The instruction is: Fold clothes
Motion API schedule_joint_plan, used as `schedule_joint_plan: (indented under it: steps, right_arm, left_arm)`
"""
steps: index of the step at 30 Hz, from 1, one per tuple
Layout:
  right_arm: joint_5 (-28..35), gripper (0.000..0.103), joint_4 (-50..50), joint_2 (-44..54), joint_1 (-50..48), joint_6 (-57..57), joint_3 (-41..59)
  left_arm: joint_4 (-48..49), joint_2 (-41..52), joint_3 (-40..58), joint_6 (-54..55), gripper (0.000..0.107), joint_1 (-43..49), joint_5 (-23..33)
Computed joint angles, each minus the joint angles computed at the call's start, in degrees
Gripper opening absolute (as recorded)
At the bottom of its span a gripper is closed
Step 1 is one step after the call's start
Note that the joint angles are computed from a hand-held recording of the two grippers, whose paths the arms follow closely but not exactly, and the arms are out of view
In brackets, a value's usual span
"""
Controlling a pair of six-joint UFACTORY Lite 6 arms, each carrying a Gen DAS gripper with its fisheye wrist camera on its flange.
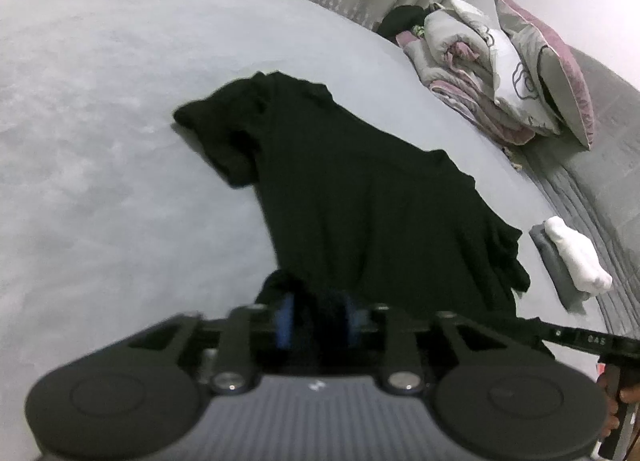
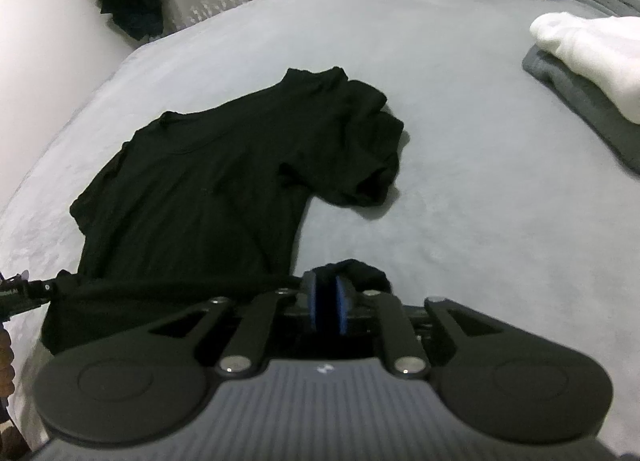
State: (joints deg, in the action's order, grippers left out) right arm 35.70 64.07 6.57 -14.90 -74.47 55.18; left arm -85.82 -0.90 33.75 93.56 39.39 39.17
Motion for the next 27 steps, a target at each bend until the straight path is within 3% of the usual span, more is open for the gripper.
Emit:
schedule_joint_plan:
  steps: [2, 10, 20, 27]
  right_arm:
    - [1.04, 0.036, 0.88, -1.75, -1.53, -1.44, -1.39]
    - [5.95, 0.036, 2.59, -7.15, -8.37, -4.12, -6.2]
    - [13.26, 0.036, 2.62, -10.37, -16.89, -6.98, -12.08]
    - [15.81, 0.036, 4.01, -8.9, -17.52, -8.41, -14.78]
  left_arm:
    - [2.64, -1.0, -0.44, -1.33, 0.039, 1.93, 1.29]
    - [10.81, -3.71, -3.65, -3.32, 0.043, 10.7, 7.18]
    - [13.05, -2.75, -7.0, 0.57, 0.039, 18.46, 13.62]
    - [11.71, -3.12, -9.1, 2.2, 0.017, 18.78, 13.2]
